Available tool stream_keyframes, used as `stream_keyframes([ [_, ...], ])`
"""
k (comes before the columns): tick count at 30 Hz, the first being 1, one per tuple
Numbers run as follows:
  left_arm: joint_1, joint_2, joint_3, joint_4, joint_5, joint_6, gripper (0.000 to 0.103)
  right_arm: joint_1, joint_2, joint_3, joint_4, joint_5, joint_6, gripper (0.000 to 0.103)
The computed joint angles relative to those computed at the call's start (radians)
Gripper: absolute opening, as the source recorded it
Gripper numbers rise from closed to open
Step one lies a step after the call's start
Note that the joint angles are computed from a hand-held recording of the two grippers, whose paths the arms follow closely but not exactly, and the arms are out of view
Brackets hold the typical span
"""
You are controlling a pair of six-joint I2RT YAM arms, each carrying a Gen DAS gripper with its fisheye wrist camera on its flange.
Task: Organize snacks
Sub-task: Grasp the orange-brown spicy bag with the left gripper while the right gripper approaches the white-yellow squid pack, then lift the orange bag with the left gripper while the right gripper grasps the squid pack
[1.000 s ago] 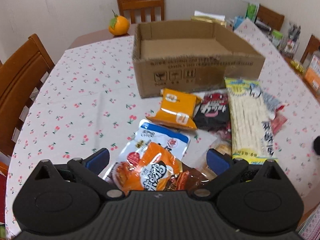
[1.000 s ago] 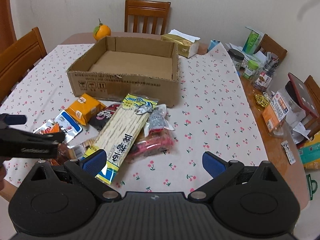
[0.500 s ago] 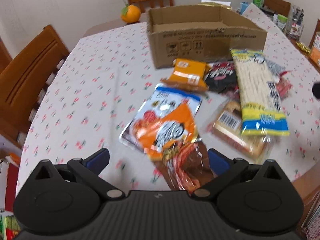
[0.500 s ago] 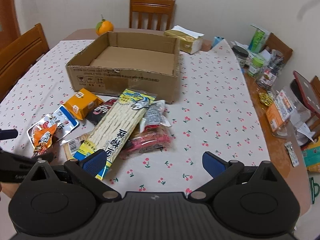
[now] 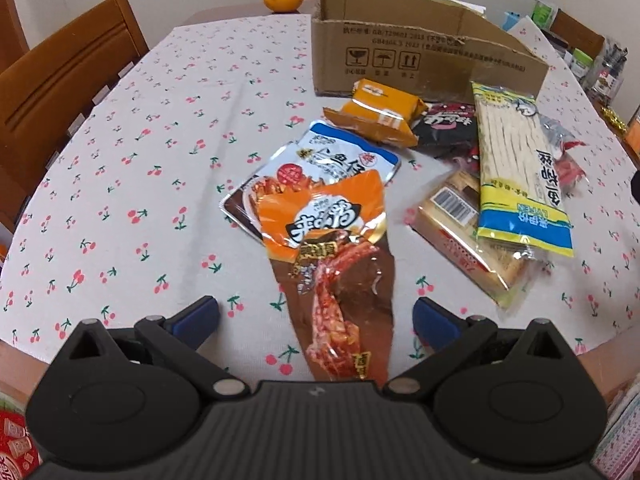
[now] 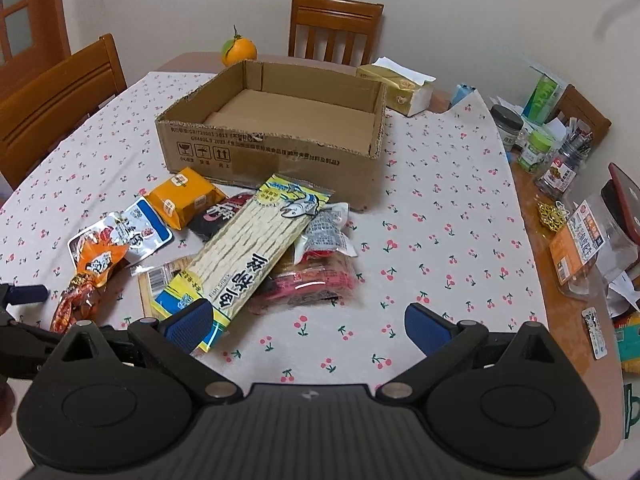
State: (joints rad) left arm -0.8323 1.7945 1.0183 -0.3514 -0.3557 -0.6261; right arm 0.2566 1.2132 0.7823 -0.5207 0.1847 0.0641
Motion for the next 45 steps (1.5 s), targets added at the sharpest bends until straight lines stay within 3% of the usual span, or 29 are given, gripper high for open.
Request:
stream_keyframes([
  [5,-0.001,-0.009,-0.007,0.038,0.034,-0.055,0.101,-0.008,0.002,-0.007,0.007,-0.019,-0.022,0.103],
  [8,-0.019,-0.019,-0.02,0.072,-0.006,-0.065,0.098,-0.004,0.004,-0.009,0.015,-0.02,-0.026,0.103],
  [12,-0.019,-0.013,-0.011,0.075,0.011,-0.089,0.071,-0.008,0.007,-0.01,0.021,-0.03,-0.031,0.103],
  [16,-0.021,-0.011,-0.004,0.067,-0.003,-0.116,0.067,-0.006,0.015,-0.01,0.026,-0.025,-0.038,0.103],
  [19,-0.022,-0.002,0.001,0.077,-0.016,-0.097,0.054,-0.008,0.018,-0.011,0.032,-0.029,-0.04,0.103],
  [36,0.08,-0.134,0.016,0.011,0.071,0.156,0.052,0.021,0.139,0.06,0.069,-0.035,0.052,0.103],
  [45,0.211,-0.141,0.051,0.031,0.176,0.347,0.052,0.13,0.379,0.196,0.099,0.11,0.216,0.103],
])
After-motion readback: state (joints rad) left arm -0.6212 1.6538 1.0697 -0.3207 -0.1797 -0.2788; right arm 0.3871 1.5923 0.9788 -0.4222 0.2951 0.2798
